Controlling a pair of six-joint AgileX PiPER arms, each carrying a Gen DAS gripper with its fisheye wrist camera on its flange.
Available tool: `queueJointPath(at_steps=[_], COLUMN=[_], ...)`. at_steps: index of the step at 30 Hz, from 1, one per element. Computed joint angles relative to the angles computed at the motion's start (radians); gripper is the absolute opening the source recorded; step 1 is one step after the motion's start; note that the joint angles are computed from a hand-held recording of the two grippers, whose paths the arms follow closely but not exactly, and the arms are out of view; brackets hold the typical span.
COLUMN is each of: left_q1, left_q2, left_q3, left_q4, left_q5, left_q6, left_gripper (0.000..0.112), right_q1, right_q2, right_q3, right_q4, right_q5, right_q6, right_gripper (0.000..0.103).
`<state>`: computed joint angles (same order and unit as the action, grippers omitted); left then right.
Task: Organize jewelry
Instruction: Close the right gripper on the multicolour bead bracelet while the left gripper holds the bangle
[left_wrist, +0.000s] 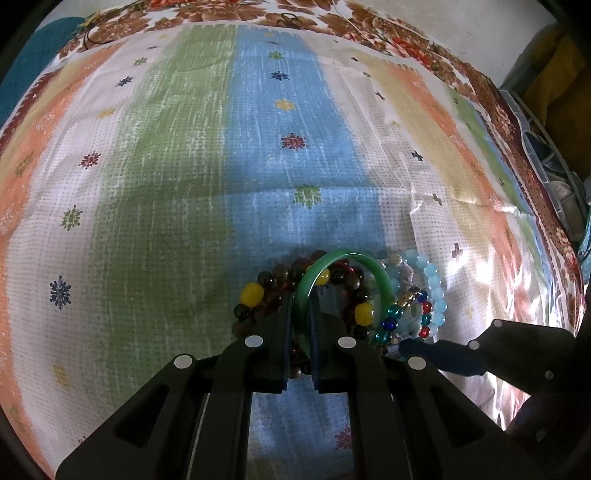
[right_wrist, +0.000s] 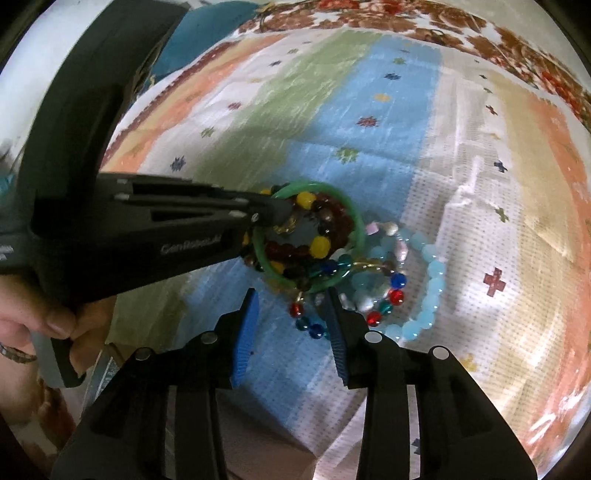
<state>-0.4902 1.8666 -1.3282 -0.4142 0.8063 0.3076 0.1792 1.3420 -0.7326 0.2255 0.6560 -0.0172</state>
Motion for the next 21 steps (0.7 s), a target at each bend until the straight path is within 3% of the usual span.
queueJointPath(at_steps=[14, 17, 21], left_q1=[-0.006, -0.002, 0.014], left_q2=[-0.003, -0.002, 0.001], left_q3=[0.006, 0.005, 0.011], left_q4=[0.009, -0.005, -0.044], left_q5=[-0.001, 0.006, 0.014], left_q6=[-0.002, 0.011, 0.043], left_gripper=[0.008, 0.008, 0.008], right_q1=[-0.037, -0.004, -0.003], right_q2=[0.076, 0.103, 0.099], right_q3=[-0.027, -0.037, -0.027], right_q4=[0.066, -0.008, -0.003], right_q5=[0.014, 0.017, 0.003], right_q6=[-0.076, -0.014, -0.022], right_gripper=[0.037, 0.013, 0.010])
